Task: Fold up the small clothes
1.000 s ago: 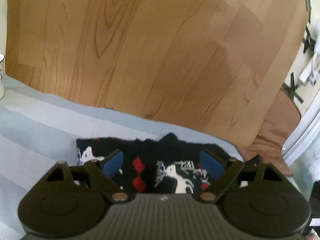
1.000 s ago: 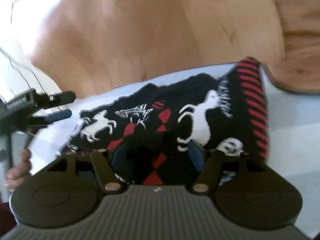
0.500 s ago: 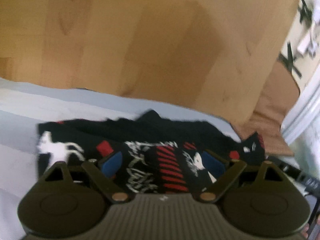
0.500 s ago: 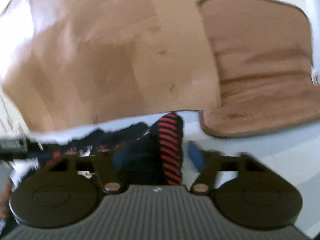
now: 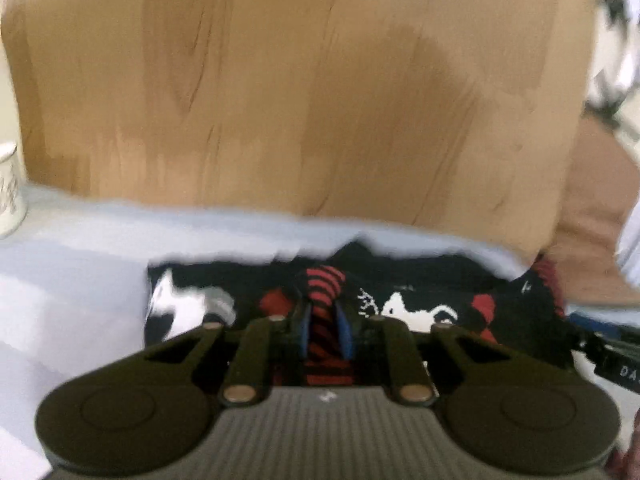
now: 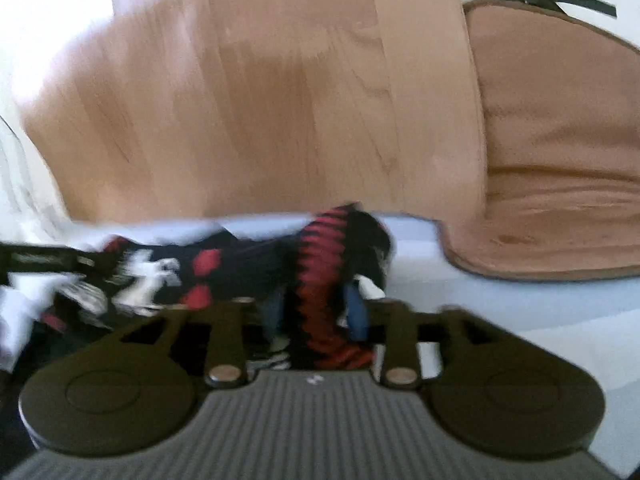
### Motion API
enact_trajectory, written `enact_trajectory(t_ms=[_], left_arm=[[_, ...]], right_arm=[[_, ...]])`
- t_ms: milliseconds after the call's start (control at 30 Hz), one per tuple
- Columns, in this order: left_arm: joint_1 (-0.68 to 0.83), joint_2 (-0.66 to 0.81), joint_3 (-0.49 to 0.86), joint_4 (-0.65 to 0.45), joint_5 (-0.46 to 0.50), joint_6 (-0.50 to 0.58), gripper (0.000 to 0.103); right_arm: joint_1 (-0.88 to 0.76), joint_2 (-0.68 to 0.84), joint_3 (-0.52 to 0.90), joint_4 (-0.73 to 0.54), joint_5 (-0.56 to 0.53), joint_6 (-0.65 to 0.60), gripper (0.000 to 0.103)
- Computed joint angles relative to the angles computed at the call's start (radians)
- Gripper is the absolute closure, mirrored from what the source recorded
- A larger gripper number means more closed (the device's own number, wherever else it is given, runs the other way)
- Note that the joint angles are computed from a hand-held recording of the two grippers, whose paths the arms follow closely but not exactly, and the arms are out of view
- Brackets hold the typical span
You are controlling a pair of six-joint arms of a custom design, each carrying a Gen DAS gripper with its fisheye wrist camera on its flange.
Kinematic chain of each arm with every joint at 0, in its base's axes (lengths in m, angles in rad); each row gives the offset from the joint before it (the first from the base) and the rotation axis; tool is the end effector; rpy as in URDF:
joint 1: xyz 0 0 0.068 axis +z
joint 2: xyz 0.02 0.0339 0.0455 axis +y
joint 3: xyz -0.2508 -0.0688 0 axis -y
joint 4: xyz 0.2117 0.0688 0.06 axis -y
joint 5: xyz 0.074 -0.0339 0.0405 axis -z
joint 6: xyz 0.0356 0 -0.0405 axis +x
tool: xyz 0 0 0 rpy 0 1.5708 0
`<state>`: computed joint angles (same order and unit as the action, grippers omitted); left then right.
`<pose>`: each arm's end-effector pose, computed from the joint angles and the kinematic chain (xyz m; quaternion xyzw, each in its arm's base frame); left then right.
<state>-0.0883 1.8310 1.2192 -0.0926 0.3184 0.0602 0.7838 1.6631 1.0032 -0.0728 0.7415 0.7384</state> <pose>0.3720 -0.0441 0.2136 0.1328 0.8887 -0.1497 0.4124 0.2448 0.2101 0.2138 0.1281 0.8545 0.0219 0.5029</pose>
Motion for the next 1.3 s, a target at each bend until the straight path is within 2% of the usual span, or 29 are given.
enact_trajectory(t_ms=[33,67,100,167,200,267,333,400,467,533,600,700,800,933,1133,1300], left_arm=[[-0.006,0.021,0.006,-0.009,-0.014,0.009,0.080],[-0.007,0.010,-0.038,0.053,-0.019,0.007,0.077],[-0.013,0.004,-0.044,0.058,-0.031,0.012,0.072],[-0.011,0.005,-0.042,0.054,-0.018,0.010,0.062],[-0.006,0.003,-0.046,0.053,-0.008,0.010,0.061],[0.001,0.003,-0.042,0.047,0.003,0.010,0.059],[-0.001,0.005,-0.039,0.047,-0.001,0.010,0.057],[-0.009,0.004,-0.044,0.054,-0.013,0.012,0.056],[-0.023,0.014,-0.040,0.063,-0.030,0.017,0.053],[-0.035,0.020,-0.036,0.066,-0.049,0.031,0.045],[-0.048,0.016,-0.043,0.071,-0.074,0.048,0.040],[-0.056,0.004,-0.057,0.078,-0.105,0.059,0.033],[-0.061,0.008,-0.053,0.075,-0.135,0.049,0.023],[-0.080,-0.002,-0.072,0.095,-0.179,0.057,0.021],[-0.109,-0.019,-0.105,0.133,-0.252,0.076,0.018],[-0.114,-0.017,-0.101,0.129,-0.269,0.071,0.015]], right_arm=[[-0.011,0.006,0.018,-0.031,-0.013,0.019,0.053],[-0.004,-0.015,-0.014,0.014,0.006,0.017,0.054],[0.020,-0.041,-0.066,0.104,0.061,-0.007,0.054],[0.061,-0.068,-0.092,0.174,0.138,-0.046,0.056],[0.063,-0.085,-0.121,0.237,0.128,-0.080,0.059],[0.037,-0.097,-0.143,0.322,0.039,-0.138,0.062],[0.030,-0.058,-0.084,0.274,-0.008,-0.156,0.062],[0.010,0.012,0.025,0.113,-0.056,-0.125,0.064],[-0.028,0.050,0.106,-0.066,-0.099,-0.040,0.064],[-0.049,0.016,0.078,-0.082,-0.087,0.000,0.064],[-0.067,-0.010,0.034,-0.039,-0.118,0.012,0.064],[-0.049,0.007,0.067,-0.077,-0.088,0.004,0.064],[-0.069,-0.031,0.010,-0.023,-0.124,0.018,0.064],[-0.052,-0.026,0.009,-0.018,-0.112,0.030,0.064],[-0.064,-0.082,-0.087,0.098,-0.135,0.043,0.062],[-0.031,-0.092,-0.094,0.101,-0.061,0.044,0.057]])
